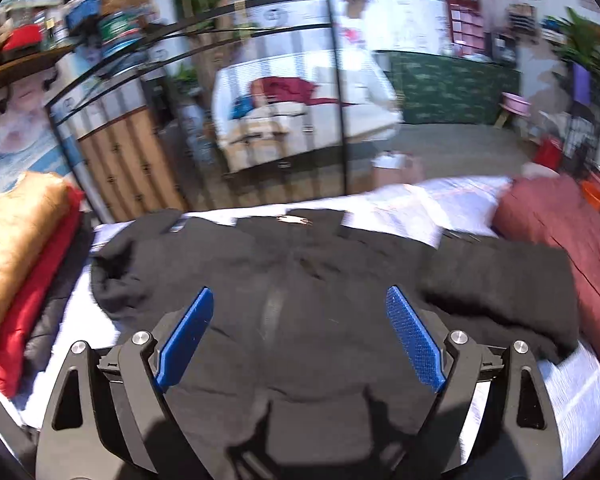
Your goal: Fold large clothes
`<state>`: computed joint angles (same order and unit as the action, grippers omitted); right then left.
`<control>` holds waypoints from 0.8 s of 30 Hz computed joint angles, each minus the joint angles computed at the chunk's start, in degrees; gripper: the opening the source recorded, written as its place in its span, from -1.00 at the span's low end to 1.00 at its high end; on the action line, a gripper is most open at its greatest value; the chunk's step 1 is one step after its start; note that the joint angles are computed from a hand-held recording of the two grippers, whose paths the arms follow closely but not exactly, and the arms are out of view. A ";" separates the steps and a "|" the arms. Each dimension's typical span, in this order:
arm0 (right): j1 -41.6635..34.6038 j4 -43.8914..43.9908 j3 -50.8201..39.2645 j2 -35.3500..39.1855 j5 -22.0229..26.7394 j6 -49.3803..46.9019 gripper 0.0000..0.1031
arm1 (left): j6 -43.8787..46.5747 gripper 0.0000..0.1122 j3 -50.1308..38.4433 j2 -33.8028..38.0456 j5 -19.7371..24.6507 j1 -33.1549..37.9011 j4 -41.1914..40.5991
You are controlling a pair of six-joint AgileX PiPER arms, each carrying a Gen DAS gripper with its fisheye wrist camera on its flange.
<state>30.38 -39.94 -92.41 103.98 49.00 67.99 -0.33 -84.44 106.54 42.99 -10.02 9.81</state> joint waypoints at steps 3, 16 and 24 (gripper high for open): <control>-3.06 -1.06 6.88 -4.26 2.43 2.28 0.69 | 0.49 0.73 -1.63 1.07 1.19 -1.02 -1.54; -38.38 15.84 36.29 -28.34 -12.26 -9.66 0.69 | 0.19 0.73 -2.58 1.44 2.18 -3.91 -2.63; -22.82 0.45 24.05 -15.64 -2.12 -19.15 0.69 | 0.50 0.73 -2.09 1.30 1.67 -4.91 -2.41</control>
